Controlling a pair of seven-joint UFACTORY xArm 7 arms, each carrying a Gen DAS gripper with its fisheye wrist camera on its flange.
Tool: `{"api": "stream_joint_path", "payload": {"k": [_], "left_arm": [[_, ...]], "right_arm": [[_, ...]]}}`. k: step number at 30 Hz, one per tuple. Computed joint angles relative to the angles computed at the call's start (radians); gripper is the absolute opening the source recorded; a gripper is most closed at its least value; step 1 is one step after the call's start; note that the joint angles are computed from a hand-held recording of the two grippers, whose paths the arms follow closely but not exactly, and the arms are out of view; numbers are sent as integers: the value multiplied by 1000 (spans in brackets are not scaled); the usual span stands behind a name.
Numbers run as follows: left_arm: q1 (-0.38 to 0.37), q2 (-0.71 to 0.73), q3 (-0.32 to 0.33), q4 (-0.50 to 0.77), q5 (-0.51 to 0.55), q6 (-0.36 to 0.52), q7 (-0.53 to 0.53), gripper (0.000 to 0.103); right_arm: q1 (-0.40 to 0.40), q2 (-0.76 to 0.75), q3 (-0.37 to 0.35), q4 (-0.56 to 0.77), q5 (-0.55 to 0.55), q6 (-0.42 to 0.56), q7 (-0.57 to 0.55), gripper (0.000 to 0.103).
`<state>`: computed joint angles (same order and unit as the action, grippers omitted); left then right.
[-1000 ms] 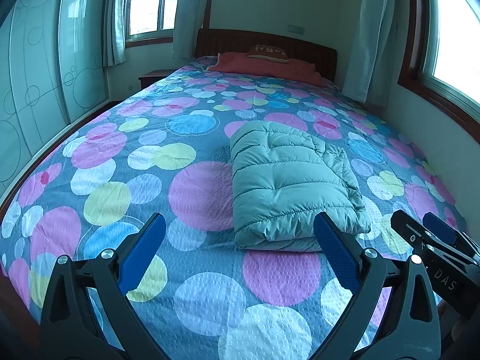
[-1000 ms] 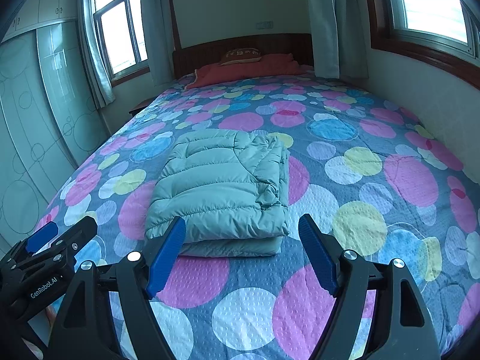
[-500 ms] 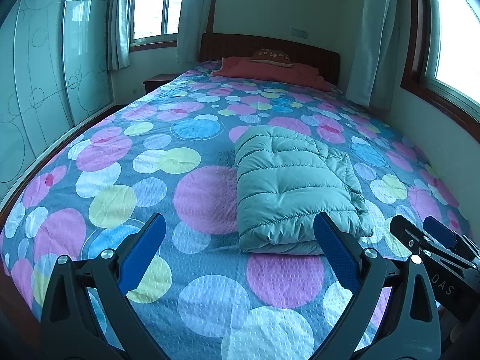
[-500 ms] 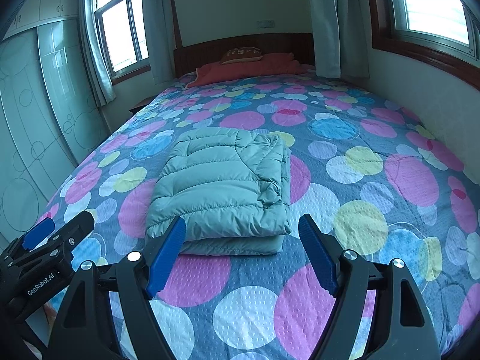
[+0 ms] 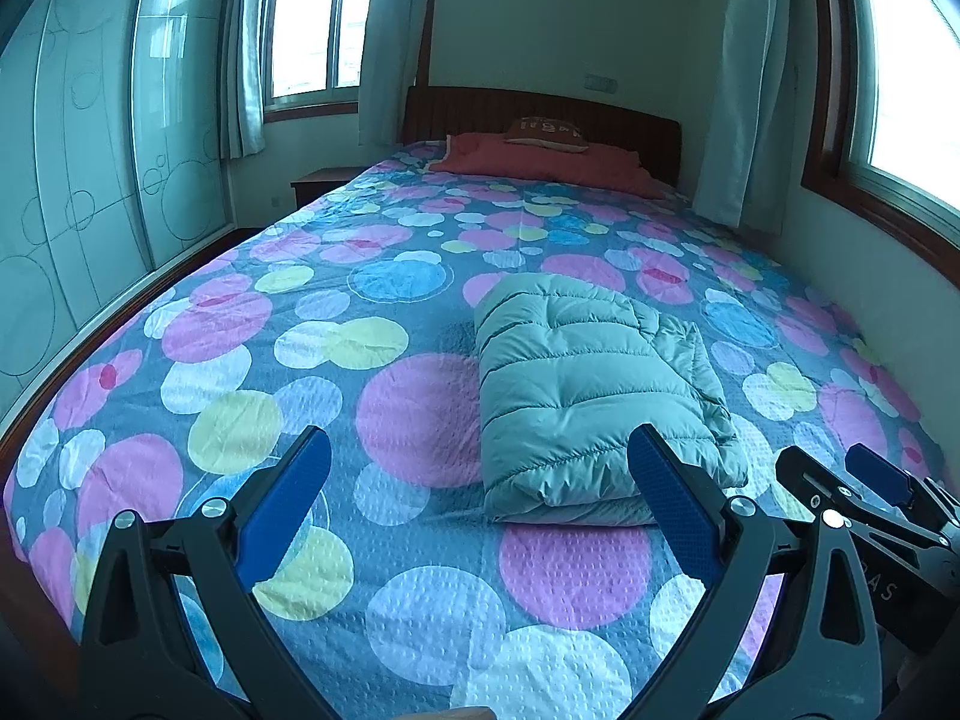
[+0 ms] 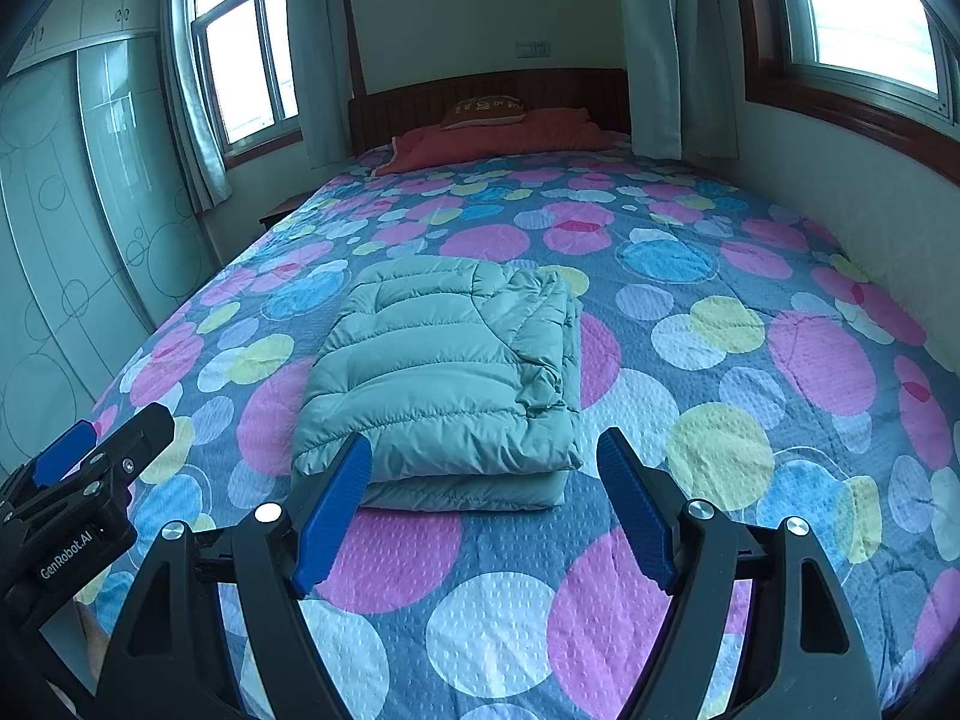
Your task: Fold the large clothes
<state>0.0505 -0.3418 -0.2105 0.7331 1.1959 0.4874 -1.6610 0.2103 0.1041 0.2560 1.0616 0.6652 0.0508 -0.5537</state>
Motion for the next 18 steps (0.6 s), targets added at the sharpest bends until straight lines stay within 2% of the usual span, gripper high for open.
{"api": "stream_joint_path", "payload": {"k": [4, 8, 11, 18], "left_arm": [[3, 4, 8, -4, -8, -24, -2, 99], [1, 16, 1, -1, -27, 12, -4, 101], [-16, 37, 7, 10, -73, 48, 59, 101], [-19, 56, 14, 12, -12, 55, 10, 101]], "right_arm": [[-4, 6, -1, 8, -1, 8, -5, 76], [-6, 9, -1, 12, -5, 10, -3, 76], [-11, 14, 1, 17, -2, 17, -9, 76], [-27, 39, 8, 34, -1, 26, -23, 76]]}}
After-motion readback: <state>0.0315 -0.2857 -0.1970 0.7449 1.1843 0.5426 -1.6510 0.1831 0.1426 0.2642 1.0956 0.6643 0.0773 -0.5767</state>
